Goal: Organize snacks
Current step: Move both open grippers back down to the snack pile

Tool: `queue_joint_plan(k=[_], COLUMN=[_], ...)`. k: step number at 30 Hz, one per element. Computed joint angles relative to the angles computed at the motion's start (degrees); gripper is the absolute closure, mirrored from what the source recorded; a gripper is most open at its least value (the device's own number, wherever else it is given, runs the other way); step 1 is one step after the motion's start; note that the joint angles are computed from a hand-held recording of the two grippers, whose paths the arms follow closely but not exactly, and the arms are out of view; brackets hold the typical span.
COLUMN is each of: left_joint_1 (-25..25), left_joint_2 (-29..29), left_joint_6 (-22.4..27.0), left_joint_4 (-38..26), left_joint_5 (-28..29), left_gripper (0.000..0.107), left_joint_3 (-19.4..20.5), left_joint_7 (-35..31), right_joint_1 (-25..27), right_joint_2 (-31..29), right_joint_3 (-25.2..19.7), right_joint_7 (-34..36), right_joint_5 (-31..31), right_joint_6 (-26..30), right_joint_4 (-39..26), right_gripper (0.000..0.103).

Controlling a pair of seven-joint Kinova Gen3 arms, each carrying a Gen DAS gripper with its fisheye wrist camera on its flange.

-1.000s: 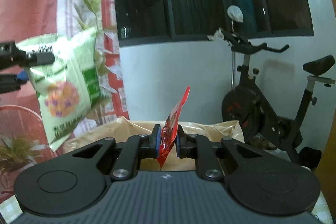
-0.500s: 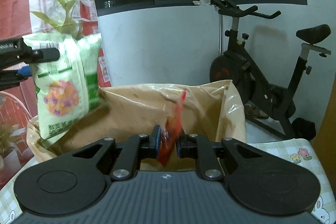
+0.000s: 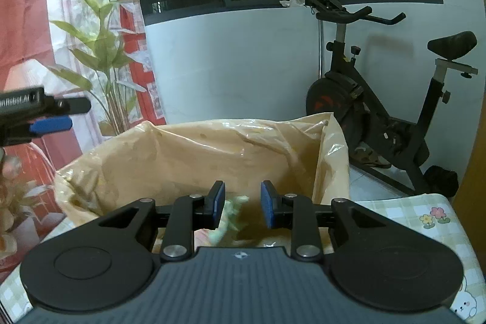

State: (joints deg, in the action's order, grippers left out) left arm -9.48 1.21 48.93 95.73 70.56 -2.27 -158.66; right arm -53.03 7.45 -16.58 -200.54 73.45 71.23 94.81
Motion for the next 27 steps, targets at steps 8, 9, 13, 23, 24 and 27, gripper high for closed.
queue_joint_plan(k=[8, 9, 13, 23, 24, 27], left_joint_1=[-3.22, -3.54, -5.33, -9.87, -9.99, -9.62], left_joint_2=[-4.05, -4.53, -5.35, -5.55, -5.83, -6.99], left_joint_6=[8.36, 9.28, 14.39, 19.61, 19.55, 18.72], left_joint_4=[2.97, 3.52, 5.03, 7.94, 8.90, 12.30], left_joint_5=[-3.42, -3.88, -6.31, -9.78, -9.92, -11.61], left_gripper=[0.038, 0.038, 0.038, 0.034, 0.034, 0.034], left_joint_3=[-4.45, -5.06, -7.72, -10.11, -10.14, -9.80], left_joint_7=[-4.78, -5.48, -6.96, -6.82, -7.38, -8.98], right_joint_1=[-3.97, -4.60, -7.35, -12.45, -12.96, -14.29], right_joint_2=[-1.59, -1.57, -0.97, 0.44, 0.71, 1.42], right_joint_3=[-3.37, -3.85, -5.26, -6.40, -6.50, -6.62], right_joint_7=[-4.50, -4.72, -6.08, -11.44, -12.21, -14.22], right_joint_5=[2.95, 3.22, 4.36, 2.27, 1.58, -0.83], right_joint_6=[4.23, 4.84, 7.23, 9.66, 10.06, 10.77], right_joint_4=[2.23, 2.39, 3.09, 4.87, 5.09, 5.73], right_gripper=[0.065, 0.065, 0.059, 0.045, 0.043, 0.028])
